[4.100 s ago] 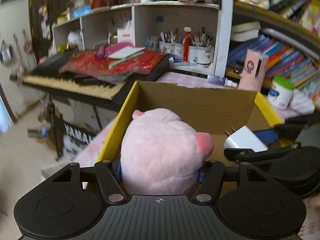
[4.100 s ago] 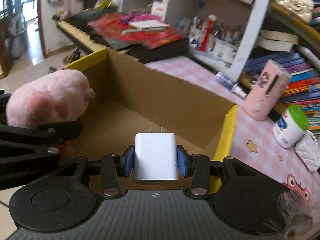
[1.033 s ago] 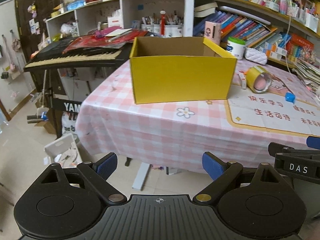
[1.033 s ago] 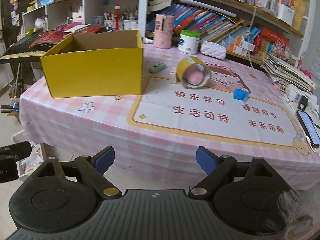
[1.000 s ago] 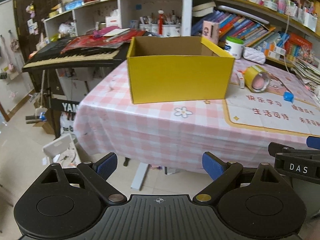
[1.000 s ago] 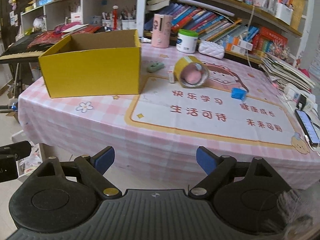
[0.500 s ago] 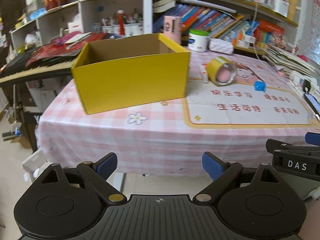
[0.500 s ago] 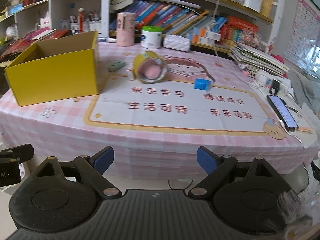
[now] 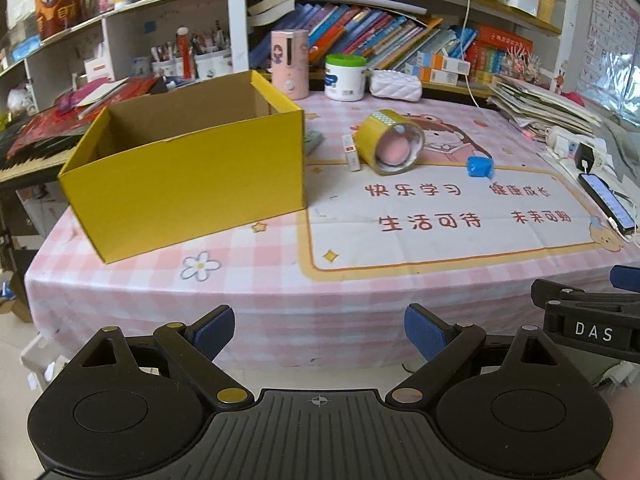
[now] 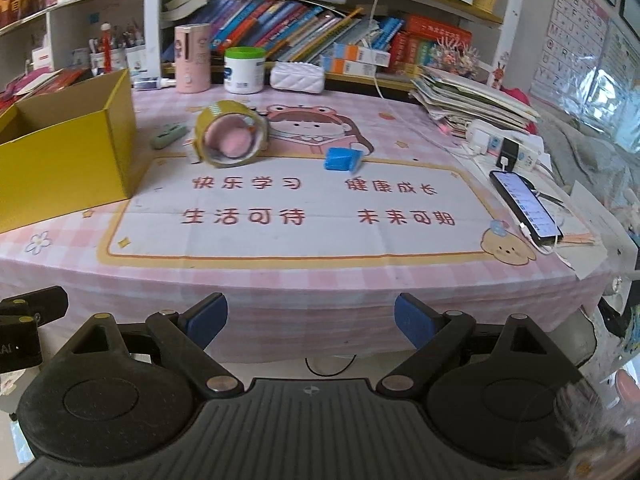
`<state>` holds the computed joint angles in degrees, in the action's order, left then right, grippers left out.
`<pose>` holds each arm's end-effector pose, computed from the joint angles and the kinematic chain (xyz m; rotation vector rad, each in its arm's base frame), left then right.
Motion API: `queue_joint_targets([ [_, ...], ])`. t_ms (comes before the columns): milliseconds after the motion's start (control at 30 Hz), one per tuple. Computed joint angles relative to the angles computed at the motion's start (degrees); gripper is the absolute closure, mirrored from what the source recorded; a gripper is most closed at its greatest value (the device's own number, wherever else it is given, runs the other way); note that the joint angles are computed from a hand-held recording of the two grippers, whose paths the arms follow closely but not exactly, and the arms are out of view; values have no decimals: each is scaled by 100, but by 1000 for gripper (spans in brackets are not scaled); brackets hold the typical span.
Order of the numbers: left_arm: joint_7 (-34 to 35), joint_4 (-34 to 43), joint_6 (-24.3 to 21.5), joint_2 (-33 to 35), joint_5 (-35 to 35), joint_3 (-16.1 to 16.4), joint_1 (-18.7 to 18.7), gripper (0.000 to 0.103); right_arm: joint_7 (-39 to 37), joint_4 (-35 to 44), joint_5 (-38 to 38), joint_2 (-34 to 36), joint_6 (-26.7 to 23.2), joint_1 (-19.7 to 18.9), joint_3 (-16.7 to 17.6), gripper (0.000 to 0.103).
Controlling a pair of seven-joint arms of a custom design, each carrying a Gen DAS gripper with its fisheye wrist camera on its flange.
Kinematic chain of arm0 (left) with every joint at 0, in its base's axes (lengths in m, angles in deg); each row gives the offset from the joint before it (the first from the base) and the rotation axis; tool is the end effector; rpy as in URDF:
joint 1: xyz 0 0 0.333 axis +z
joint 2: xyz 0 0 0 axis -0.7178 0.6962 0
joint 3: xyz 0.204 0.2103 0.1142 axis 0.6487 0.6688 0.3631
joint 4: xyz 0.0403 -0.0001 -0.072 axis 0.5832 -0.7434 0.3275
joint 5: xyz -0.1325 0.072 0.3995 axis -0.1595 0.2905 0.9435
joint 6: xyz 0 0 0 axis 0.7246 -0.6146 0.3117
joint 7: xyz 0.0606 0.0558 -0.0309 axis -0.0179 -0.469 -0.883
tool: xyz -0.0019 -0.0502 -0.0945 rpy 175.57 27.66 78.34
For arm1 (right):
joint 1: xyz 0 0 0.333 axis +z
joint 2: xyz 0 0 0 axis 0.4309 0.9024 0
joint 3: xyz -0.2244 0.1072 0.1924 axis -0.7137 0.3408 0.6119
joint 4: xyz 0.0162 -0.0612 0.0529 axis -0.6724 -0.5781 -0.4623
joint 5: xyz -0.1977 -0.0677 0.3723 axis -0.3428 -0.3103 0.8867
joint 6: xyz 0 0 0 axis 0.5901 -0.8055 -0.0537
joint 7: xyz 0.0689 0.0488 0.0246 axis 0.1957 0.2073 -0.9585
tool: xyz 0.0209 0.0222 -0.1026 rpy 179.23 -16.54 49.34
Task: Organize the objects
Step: 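Move both tools back toward the tape roll and blue cap, then grasp the blue cap with the right gripper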
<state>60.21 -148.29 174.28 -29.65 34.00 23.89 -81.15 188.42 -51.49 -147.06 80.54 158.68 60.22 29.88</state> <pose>0.6442 -0.4507 0.3204 -1.6583 1.9082 -0.8088 0.6209 0.3674 0.3108 -1.6946 1.8814 -0.9214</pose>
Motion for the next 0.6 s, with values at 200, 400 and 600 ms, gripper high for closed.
queue_joint_targets([
  [200,457,598,-208,402,-358,-151,91,9,-214,148,215,150,93,-127,-22,12],
  [400,811,1430,-465,921,-728,-157,75,9,-676,493,580,435,289,-247,-113,12],
  [600,1316,2885,-1052,1794,-1211,-207,49,9,-1394,941,1156,791,517,-401,-238,12],
])
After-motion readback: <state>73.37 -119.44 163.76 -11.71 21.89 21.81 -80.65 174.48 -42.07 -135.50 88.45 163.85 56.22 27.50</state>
